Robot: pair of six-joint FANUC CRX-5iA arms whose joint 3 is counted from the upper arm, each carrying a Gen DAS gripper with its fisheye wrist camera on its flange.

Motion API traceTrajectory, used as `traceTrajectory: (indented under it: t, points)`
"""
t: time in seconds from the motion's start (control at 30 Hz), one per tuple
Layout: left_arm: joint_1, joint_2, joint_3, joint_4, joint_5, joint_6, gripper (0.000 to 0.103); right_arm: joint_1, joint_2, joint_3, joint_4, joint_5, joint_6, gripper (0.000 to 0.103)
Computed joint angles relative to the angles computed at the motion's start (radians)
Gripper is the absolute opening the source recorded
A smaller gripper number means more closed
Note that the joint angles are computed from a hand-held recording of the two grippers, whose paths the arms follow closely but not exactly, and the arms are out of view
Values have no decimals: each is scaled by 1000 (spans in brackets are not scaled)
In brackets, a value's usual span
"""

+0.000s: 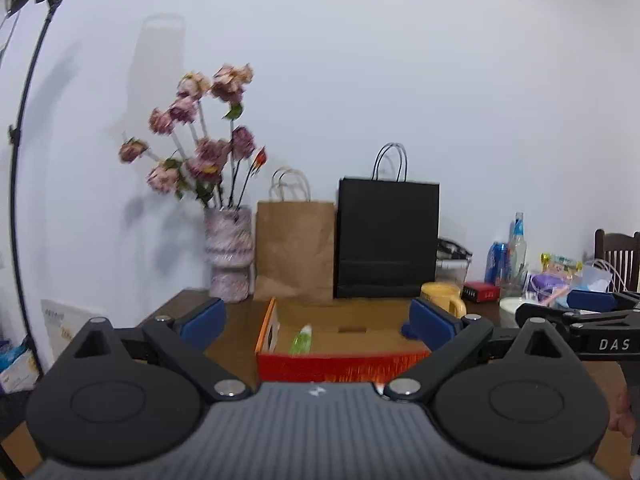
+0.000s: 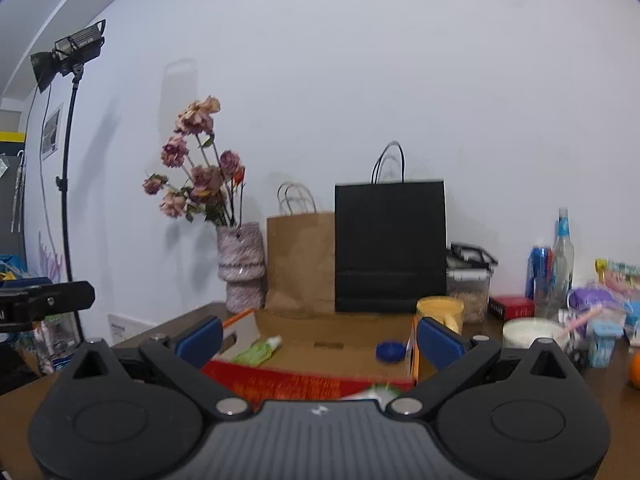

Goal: Organize rigid objects
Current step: 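Lift both tools out of the box and move back toward the table items, then grasp the purple cap with the left tool while the right tool grasps the white tape roll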

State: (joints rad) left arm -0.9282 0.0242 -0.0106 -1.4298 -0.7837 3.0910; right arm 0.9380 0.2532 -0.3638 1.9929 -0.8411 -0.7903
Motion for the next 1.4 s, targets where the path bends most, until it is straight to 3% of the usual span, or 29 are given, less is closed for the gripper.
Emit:
traceTrajectory:
  t: [0.07,0.2,0.33,0.47,0.67,0.93,1.13,1.23,1.4]
  points:
    - [-40,-19,-29,5,-62,2,100,34,-24,-41,-27,-17,-20,103]
    - [-170,-52,-133,-106,-219,130,103,105,-58,-122,-51,-67,-49,103]
    - [-281,-90,-225,-143,-347,200,103,198,-70,-176,-110,-119,-57,103]
    - [-357,-111,-278,-133,-435,198,103,304,-69,-215,-178,-207,-85,103]
    - [-389,-154,-327,-60,-422,138,103,429,-60,-250,-253,-303,-121,103]
    - [-362,-143,-313,-64,-382,177,103,404,-58,-256,-220,-297,-203,103]
    - [-318,-123,-316,-92,-331,272,103,394,-27,-207,-332,-269,-143,103]
    - [-265,-103,-290,-71,-291,210,103,373,-5,-174,-372,-249,-97,103]
    - [-212,-22,-223,-75,-298,114,103,328,34,-99,-436,-216,-58,103]
